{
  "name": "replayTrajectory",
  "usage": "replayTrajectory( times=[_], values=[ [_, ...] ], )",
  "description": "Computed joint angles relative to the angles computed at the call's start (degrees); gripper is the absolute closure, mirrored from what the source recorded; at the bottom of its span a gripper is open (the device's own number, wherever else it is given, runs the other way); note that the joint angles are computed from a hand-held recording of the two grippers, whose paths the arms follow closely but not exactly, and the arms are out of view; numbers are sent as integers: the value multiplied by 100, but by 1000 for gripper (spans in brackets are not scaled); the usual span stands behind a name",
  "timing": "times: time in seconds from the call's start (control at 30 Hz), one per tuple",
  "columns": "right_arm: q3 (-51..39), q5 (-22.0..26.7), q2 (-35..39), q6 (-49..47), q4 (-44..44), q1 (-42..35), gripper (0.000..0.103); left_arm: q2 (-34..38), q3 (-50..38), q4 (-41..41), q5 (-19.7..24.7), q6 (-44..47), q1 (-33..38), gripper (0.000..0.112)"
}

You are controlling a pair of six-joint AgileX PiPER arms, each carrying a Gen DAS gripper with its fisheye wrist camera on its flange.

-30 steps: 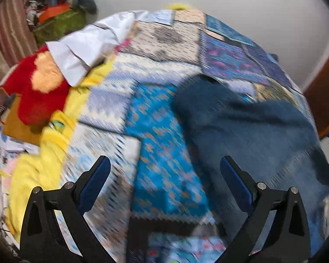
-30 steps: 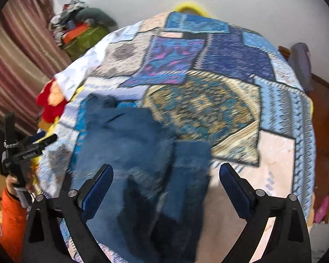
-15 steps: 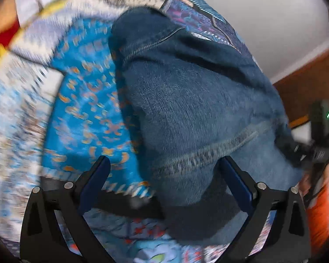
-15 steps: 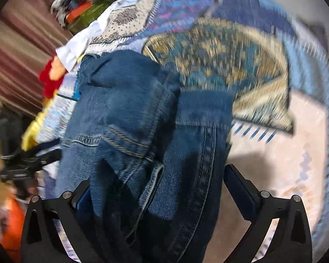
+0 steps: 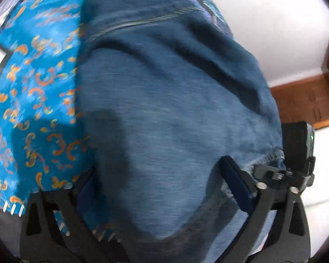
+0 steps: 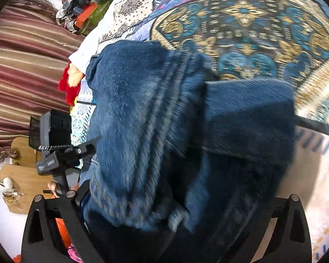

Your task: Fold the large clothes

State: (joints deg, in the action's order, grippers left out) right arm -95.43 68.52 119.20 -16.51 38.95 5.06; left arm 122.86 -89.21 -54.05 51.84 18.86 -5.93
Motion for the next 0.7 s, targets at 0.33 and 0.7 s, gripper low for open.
replayTrajectory(
  times=[0.33,0.7],
  values=[
    [351,-229,-655,404,-4,371,51,-941,-238,1469,65,-843,-328,54],
    [-822,-120,-1354,1520,-279,1151,54,-2402,-826,2303,751,-1132,119,57]
  ],
)
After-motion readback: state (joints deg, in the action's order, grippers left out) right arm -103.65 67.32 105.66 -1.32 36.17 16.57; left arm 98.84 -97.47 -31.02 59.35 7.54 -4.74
